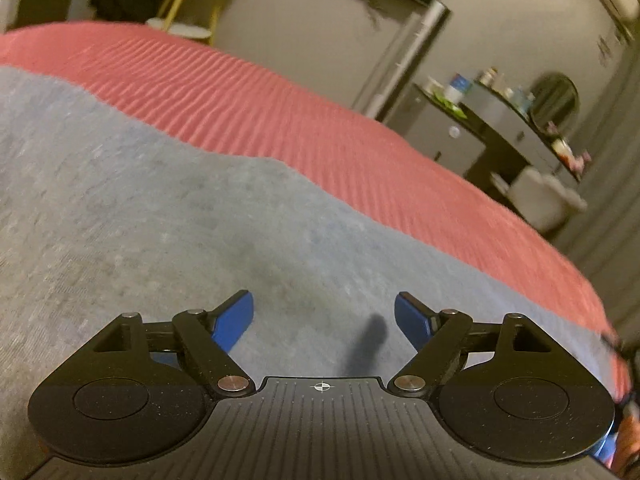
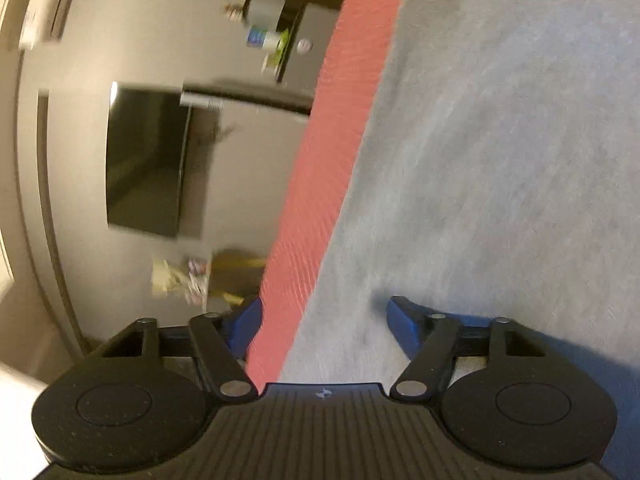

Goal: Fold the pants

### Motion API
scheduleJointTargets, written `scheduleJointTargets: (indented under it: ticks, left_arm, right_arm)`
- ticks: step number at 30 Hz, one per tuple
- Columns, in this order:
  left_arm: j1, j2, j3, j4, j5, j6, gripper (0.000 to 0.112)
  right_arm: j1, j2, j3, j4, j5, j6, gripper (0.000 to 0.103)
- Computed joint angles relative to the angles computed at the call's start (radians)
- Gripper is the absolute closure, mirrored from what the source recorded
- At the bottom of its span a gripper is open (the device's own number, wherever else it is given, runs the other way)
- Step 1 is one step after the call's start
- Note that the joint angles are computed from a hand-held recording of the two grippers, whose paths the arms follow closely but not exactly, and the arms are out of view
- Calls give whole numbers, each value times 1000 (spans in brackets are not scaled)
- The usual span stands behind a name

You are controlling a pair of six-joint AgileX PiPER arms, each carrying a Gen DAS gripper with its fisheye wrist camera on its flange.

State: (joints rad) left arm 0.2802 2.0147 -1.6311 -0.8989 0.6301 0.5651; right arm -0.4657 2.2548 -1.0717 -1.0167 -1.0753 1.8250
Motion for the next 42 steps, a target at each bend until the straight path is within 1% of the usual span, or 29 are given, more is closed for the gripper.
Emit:
scheduleJointTargets:
  ticks: [1, 2, 4, 5, 6, 7, 9, 11, 12, 13, 15, 16, 17, 18, 19, 21, 23, 24, 25, 26, 29, 30, 31, 33, 34, 37, 38, 40, 42]
  left_arm:
    - [14, 10, -6, -30, 2, 5, 28]
    - [25, 12, -2, -52, -1, 11, 28]
    - [45, 33, -18, -80, -4, 4, 28]
    - [58, 49, -35, -94, 4, -2, 28]
    - [70, 57, -41, -115, 10, -1, 28]
    - [80, 61, -42, -132, 9, -3, 28]
    - [89, 58, -31, -158, -4, -4, 29]
    - [93, 50, -13, -170, -25, 0, 32]
    - [96, 35, 7, -170, -33, 10, 33]
    - [90, 26, 17, -153, -50, 8, 33]
    - [83, -4, 49, -123, -84, 15, 33]
    - [72, -21, 62, -64, -111, -26, 31]
    - [53, -32, 64, 34, -147, -107, 28]
    - [40, -43, 68, 131, -166, -192, 28]
    - [35, -58, 81, 205, -172, -250, 28]
    - [30, -92, 104, 299, -167, -338, 28]
    - [30, -134, 131, 383, -150, -437, 28]
    - [34, -153, 147, 394, -145, -463, 28]
    - [39, -174, 166, 392, -142, -481, 28]
    - [46, -189, 178, 388, -133, -486, 27]
    - [42, -226, 203, 433, -102, -542, 27]
    - [41, -230, 206, 428, -97, -542, 27]
    - [38, -243, 223, 422, -92, -540, 27]
    - [28, -263, 253, 442, -92, -539, 27]
    - [17, -270, 265, 469, -102, -551, 27]
    - [-9, -281, 290, 497, -122, -527, 26]
    - [-15, -277, 287, 500, -122, -514, 26]
    - [-35, -265, 279, 546, -128, -520, 26]
    - [-50, -261, 281, 591, -136, -532, 24]
  right_arm:
    - [-13, 34, -37, 16, -8, 41, 59]
    - [-33, 65, -51, 37, -38, 72, 66]
    - [-68, 92, -49, 70, -86, 116, 68]
    - [-77, 90, -57, 82, -74, 126, 68]
    - [-72, 79, -61, 95, -37, 114, 68]
    - [-78, 50, -58, 93, 23, 87, 68]
    - [-95, -36, -31, 89, 182, 20, 66]
    - [-122, -123, 26, 101, 322, -18, 56]
    - [-139, -169, 69, 110, 358, -34, 56]
    - [-161, -209, 111, 115, 368, -42, 56]
    - [-219, -285, 203, 96, 356, -68, 56]
    - [-261, -325, 258, 70, 357, -81, 55]
    - [-287, -367, 299, 40, 385, -79, 55]
    - [-316, -381, 324, 12, 379, -86, 55]
    - [-336, -383, 333, -16, 365, -82, 56]
    - [-346, -370, 326, -59, 353, -52, 56]
    - [-377, -401, 335, -167, 414, 23, 57]
    - [-401, -394, 324, -205, 409, 44, 59]
    - [-441, -383, 338, -215, 363, 24, 60]
    - [-451, -361, 336, -202, 322, 11, 60]
    - [-492, -329, 328, -237, 270, -10, 64]
    - [-481, -311, 307, -233, 266, -19, 66]
    - [-469, -296, 289, -232, 270, -17, 69]
    - [-449, -280, 263, -229, 279, -14, 85]
    - [-434, -285, 259, -214, 286, -27, 89]
    - [-397, -325, 275, -158, 320, -143, 89]
    - [-394, -336, 282, -155, 326, -169, 87]
    - [-387, -337, 277, -154, 338, -175, 84]
    - [-394, -318, 258, -178, 321, -135, 83]
